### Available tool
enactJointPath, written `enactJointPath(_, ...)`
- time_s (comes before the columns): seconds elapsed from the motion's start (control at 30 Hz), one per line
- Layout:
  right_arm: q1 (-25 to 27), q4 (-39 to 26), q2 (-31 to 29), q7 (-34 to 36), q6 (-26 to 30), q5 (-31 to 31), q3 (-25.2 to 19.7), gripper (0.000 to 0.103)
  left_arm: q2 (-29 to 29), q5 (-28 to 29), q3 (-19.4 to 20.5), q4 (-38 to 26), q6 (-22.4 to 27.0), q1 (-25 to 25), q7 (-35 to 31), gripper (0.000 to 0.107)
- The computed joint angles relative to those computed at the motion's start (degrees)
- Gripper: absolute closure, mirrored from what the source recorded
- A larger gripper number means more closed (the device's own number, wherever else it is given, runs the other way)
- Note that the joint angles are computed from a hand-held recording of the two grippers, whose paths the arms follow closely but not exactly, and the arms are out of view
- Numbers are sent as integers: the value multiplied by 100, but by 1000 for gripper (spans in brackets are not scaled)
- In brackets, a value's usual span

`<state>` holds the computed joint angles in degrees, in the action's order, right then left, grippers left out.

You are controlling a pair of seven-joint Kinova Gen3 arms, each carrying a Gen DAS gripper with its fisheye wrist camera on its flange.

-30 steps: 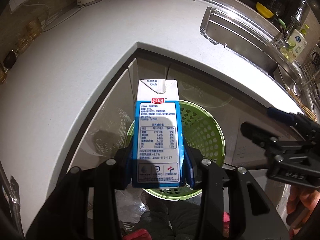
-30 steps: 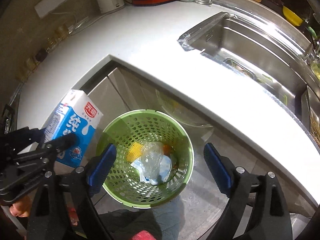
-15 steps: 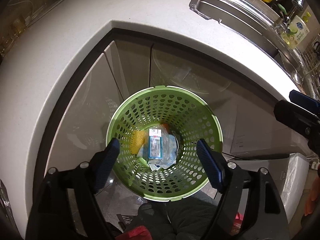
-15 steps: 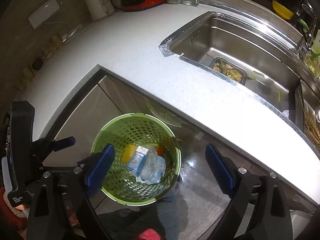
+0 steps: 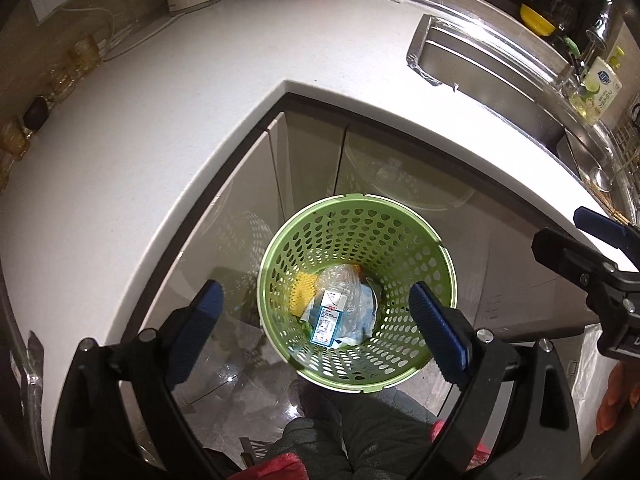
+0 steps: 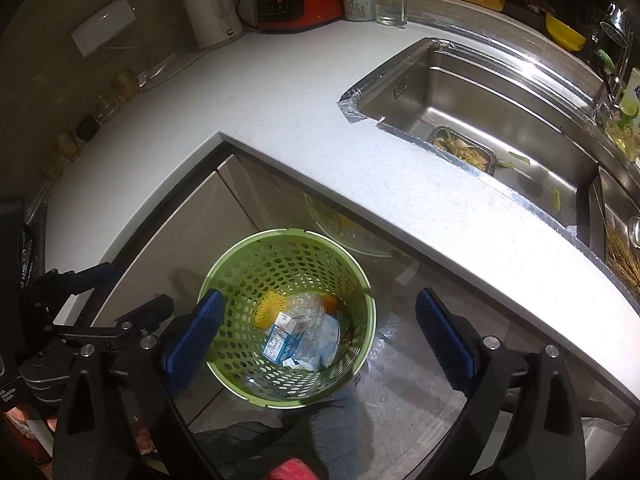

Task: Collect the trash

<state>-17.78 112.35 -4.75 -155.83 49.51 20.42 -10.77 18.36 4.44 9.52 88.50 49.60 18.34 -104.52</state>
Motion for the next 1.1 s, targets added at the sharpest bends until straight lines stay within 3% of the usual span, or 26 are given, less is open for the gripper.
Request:
enactJointPath(0.3, -445, -300, 94, -763, 368, 398, -371, 3, -748, 345, -142, 335, -218, -516, -190, 14)
enactJointPath(0.5, -800, -1032, 258, -840, 989, 1015, -463, 3, -1054, 313, -258, 2, -306, -700, -16, 13)
enactJointPath(0.8, -980, -2588, 585, 118, 1429, 1790, -167, 3, -1071, -128, -382, -1194, -366, -770, 713, 12)
enactJointPath(0.97, -913, -3364, 827, 852, 1274, 1807, 93, 2, -781, -721, -506, -2070, -95, -611, 1496, 12)
enactJointPath(1.1, -806, -3720, 933, 1283, 918, 1711, 293, 2, -656, -1162, -611, -2407, -77, -436, 2210, 12)
